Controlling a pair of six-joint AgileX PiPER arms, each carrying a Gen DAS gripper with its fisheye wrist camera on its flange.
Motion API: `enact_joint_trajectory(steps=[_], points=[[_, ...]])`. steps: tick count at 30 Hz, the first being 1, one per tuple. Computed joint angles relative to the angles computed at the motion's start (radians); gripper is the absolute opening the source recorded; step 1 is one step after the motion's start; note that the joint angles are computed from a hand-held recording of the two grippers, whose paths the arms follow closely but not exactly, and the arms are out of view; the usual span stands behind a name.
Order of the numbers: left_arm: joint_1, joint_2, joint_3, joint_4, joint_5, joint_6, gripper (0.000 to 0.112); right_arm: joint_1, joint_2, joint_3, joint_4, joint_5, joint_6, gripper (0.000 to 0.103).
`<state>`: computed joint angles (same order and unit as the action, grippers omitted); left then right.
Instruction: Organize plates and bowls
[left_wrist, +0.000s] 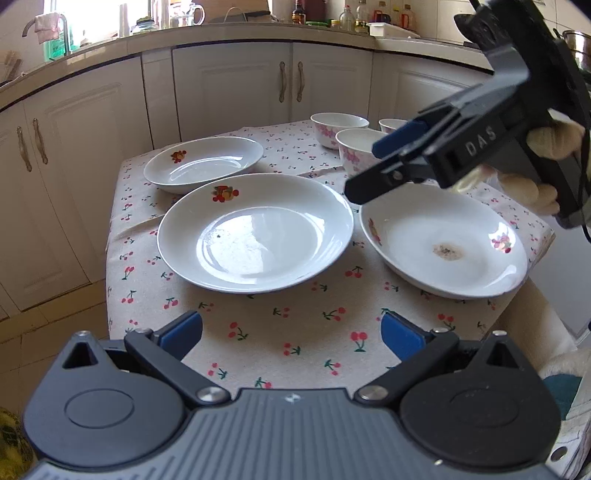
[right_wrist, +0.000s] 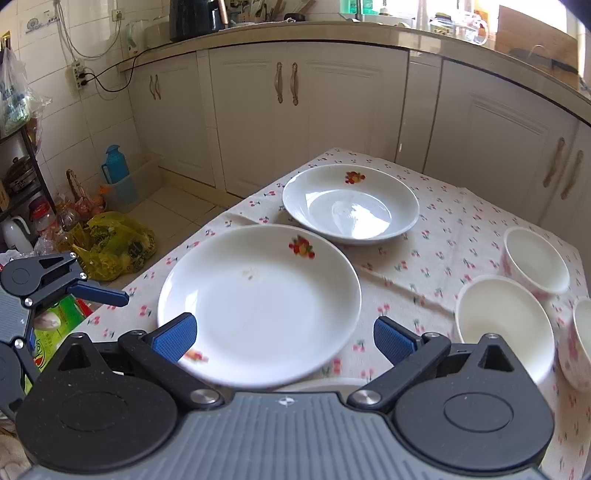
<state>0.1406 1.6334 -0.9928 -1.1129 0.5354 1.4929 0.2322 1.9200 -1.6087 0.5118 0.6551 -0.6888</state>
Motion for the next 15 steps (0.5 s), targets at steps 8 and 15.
enact_joint_trajectory(steps=[8,15], points=[[-0.158,-0.096,0.121,-0.098,-0.206,-0.094,0.102,-0.058,-0.248,0.441,0.179,-0.243,-0.195,0.103],[-0.249,-0.137,0.149,-0.101,-0.279,-0.160,0.102,-0.127,-0.406,0.671,0.364,-0.309,-0.418,0.103]])
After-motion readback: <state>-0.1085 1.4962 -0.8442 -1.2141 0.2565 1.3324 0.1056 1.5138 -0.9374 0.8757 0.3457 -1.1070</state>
